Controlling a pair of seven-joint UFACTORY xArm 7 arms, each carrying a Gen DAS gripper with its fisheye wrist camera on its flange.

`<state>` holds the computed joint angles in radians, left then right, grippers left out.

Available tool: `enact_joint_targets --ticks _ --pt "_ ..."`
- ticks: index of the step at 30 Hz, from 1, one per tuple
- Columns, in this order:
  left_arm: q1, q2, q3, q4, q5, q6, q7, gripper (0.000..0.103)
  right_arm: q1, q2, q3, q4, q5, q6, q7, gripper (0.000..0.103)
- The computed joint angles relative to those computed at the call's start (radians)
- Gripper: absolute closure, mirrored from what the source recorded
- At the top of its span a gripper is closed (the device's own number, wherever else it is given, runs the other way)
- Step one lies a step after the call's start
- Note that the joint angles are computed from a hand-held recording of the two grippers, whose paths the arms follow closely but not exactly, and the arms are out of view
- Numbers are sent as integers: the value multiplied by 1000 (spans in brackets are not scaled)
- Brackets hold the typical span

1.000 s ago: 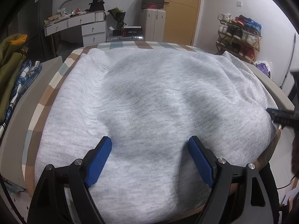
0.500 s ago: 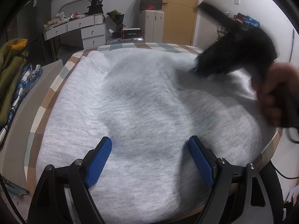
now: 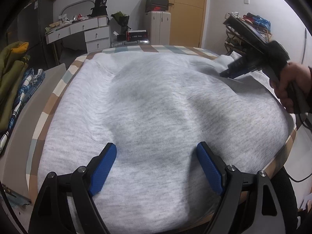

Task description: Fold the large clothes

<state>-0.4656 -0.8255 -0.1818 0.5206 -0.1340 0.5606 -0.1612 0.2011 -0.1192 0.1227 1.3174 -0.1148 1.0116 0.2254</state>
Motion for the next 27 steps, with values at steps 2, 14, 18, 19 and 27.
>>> enact_joint_targets --ticks 2,14,18,19,27 --pt "0 2 -5 -2 -8 -9 7 21 9 0 15 36 -41 62 -16 68" --pt "166 -32 -193 -4 209 -4 -313 19 -93 -100 -76 -122 28 -49 43 41" --pt "96 -30 -102 -9 195 -9 -273 18 -100 -191 -89 -173 111 -53 -28 42" --pt "74 -29 -73 19 163 39 -243 20 -101 -223 -101 -217 137 -111 -58 43" --pt "-76 138 130 314 -62 91 108 18 30 -751 -202 -635 450 -289 -192 40"
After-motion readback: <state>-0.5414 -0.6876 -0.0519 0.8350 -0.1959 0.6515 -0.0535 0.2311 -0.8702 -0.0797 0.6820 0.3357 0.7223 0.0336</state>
